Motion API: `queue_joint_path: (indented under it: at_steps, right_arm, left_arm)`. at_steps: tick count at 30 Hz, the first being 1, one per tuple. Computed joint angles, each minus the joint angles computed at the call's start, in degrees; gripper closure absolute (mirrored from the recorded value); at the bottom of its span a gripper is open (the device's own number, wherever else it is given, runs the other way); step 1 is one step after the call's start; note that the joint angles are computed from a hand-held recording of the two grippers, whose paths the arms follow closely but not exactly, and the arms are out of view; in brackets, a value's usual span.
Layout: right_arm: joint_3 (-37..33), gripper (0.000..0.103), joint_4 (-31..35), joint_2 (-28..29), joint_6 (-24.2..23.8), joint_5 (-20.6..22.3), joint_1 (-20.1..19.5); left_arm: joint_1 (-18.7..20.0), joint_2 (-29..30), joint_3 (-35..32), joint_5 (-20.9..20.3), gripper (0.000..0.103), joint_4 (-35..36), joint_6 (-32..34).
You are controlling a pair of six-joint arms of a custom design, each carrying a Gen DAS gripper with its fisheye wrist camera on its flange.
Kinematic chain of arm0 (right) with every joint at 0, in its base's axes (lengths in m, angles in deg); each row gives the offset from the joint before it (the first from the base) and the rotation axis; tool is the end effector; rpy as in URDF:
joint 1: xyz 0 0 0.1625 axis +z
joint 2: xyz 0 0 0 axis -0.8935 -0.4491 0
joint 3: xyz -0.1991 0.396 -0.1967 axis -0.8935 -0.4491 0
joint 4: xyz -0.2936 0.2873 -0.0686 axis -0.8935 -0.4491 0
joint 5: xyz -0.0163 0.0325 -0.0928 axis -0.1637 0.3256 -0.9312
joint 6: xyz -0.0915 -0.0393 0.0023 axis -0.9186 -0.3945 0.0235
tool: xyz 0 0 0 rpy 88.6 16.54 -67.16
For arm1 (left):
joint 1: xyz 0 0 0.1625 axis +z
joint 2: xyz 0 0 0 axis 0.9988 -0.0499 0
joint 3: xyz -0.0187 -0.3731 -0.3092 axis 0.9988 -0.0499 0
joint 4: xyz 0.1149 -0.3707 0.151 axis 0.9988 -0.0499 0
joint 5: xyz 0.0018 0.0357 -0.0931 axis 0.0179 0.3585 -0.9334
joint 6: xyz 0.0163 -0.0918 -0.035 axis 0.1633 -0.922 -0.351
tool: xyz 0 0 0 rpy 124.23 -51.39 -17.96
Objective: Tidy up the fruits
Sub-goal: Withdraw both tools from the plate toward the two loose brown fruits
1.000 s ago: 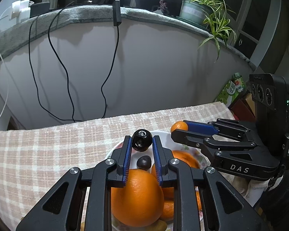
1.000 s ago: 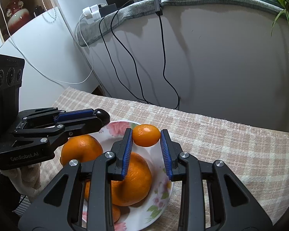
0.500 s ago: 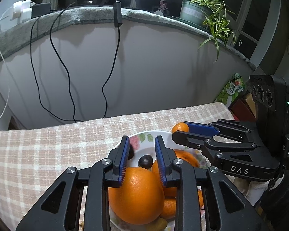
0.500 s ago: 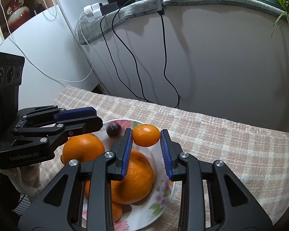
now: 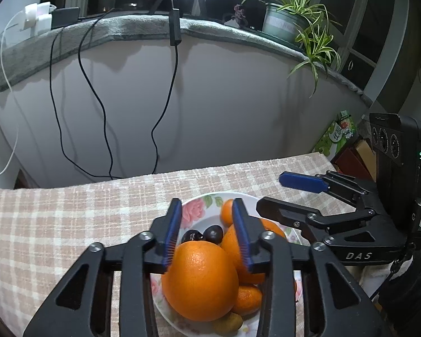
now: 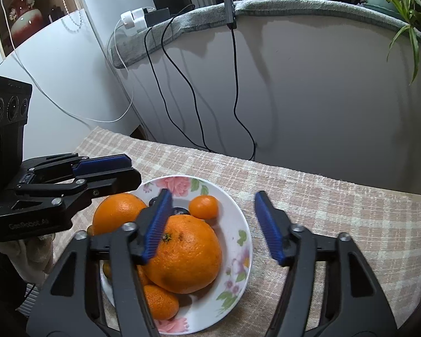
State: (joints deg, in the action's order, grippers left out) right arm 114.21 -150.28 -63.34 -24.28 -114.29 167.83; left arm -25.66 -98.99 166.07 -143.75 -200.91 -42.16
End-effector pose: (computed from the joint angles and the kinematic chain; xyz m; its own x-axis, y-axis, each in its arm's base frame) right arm 0.2706 -0.6530 0.0966 -0.8250 -0.3344 0.4556 -0.5205 0.7638 -0.3817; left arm -0.1600 -0.6588 0.2578 -0.7895 0.4298 -0.4382 0.5832 0.7477 -0.3174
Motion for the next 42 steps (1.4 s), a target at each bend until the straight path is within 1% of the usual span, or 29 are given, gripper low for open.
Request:
queue_joint_path:
  at_steps: [2,4,5,7,10,14,16,24,28,32,36,42]
  right_arm:
    - [0.3,0.026,-0.5,-0.2,0.0,-0.3,0.1]
    - [0.4,0.022,-0.5,-0.4,0.2,-0.6,0.2]
    - [0.4,0.02,-0.6,-0.4,0.1,-0.7,0.3]
    - [0.5,0.019,-0.8,-0.5,0.2,-1.2,0.4]
    - [0.7,0.018,-0.1,-0.8,0.7,-1.7,0.4]
    - [0.8,0.018,0.4,-0.7,1.0,-2.8,0.7]
    - [0.9,0.018,0.2,-0.6,0.7,-3.5,1.0]
    - [1.7,0.018,-3.5,0.0,-1.5,-5.7,2.3]
    - [2.2,0.018,-5.1,-0.2,-0.7,-5.4,2.5]
    - [3.2,0.018,-6.5,-0.9,0.7,-3.9,2.4]
    - [3.7,0.018,-8.1,-0.7,-0.3,-3.9,3.1]
    - [3.3,0.018,-7.2,0.1,-1.4,-5.1,4.7]
  left_arm:
    - [-0.1,-0.2,0.2,0.0,0.062,-0.3,0.1]
    - [-0.2,-0.3,0.4,0.2,0.052,-0.7,0.0]
    - [-0.3,-0.4,0.5,0.2,0.05,-0.9,0.0]
    - [-0.4,-0.6,0.8,0.4,0.04,-1.3,-0.1]
    - [-0.7,-0.7,1.1,1.3,0.031,-1.8,-0.5]
    - [-1.0,-0.9,1.7,2.8,0.03,-2.7,-0.3]
    - [-1.0,-0.9,1.8,2.7,0.03,-2.7,-0.5]
    - [-1.5,-1.8,2.9,3.2,0.03,-3.9,-0.3]
    - [-1.7,-2.7,3.7,3.3,0.03,-4.9,0.1]
    - [-2.1,-3.5,4.6,4.1,0.03,-6.1,0.4]
    - [-2.3,-4.4,5.5,4.4,0.03,-7.0,0.9]
    - [-2.5,-6.0,6.8,5.3,0.03,-8.2,1.9]
